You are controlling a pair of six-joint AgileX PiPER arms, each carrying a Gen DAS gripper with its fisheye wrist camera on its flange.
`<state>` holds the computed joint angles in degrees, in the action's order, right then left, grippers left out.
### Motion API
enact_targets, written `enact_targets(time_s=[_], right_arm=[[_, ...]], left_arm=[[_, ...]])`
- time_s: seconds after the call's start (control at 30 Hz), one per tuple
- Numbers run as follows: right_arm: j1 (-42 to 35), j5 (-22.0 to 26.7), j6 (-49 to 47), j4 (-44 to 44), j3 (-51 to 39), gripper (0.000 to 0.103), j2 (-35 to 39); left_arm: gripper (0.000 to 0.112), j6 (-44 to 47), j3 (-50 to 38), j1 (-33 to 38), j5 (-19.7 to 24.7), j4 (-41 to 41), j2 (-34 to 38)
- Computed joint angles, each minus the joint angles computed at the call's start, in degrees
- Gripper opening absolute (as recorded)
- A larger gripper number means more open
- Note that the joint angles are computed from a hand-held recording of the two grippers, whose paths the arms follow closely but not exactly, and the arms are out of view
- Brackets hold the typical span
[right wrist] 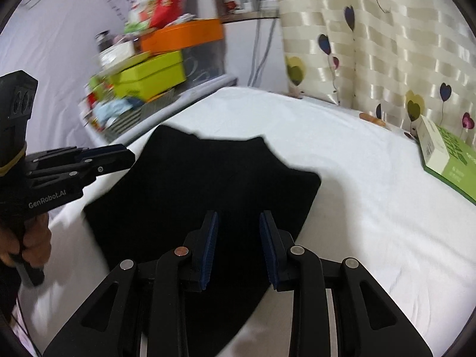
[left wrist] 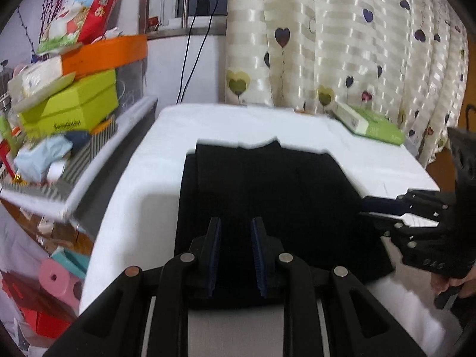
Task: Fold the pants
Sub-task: 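Lay the folded pants flat and open both grippers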
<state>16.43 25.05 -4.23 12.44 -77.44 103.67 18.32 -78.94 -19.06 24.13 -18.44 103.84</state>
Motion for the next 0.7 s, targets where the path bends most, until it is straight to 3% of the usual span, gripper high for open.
enact_targets(time_s=[0.07,0.23,0.37,0.53,0.63,0.7], right_arm=[[-1.28,1.39,-2.57,3.30,-5.20,0.020,3.98],[-2.77,8.19,2.27,-1.16,-18.19,0.020,14.25],[-4.15,6.54,0.26,2.11,-18.10,0.018,15.29],[-2.84,8.69,5.91,-2.81,-16.04,0.020,11.72],[-1.19,2.81,2.79,-1.60,-3.73,0.021,2.06],[0.07,0.13,2.38,-1.43,2.47,0.027,-2.59]], left_arm=[[0.023,-3.78,-8.86,-0.40,3.49,2.63,5.16],[0.023,-12.14,-32.84,-1.37,13.95,10.47,20.03],[0.023,-15.69,-44.97,0.19,21.29,10.81,28.55],[0.026,-12.15,-39.63,2.60,18.09,3.25,26.76],[0.026,-16.76,-36.84,1.46,16.72,9.38,24.26],[0.025,-18.60,-28.92,0.54,12.42,12.99,18.74]])
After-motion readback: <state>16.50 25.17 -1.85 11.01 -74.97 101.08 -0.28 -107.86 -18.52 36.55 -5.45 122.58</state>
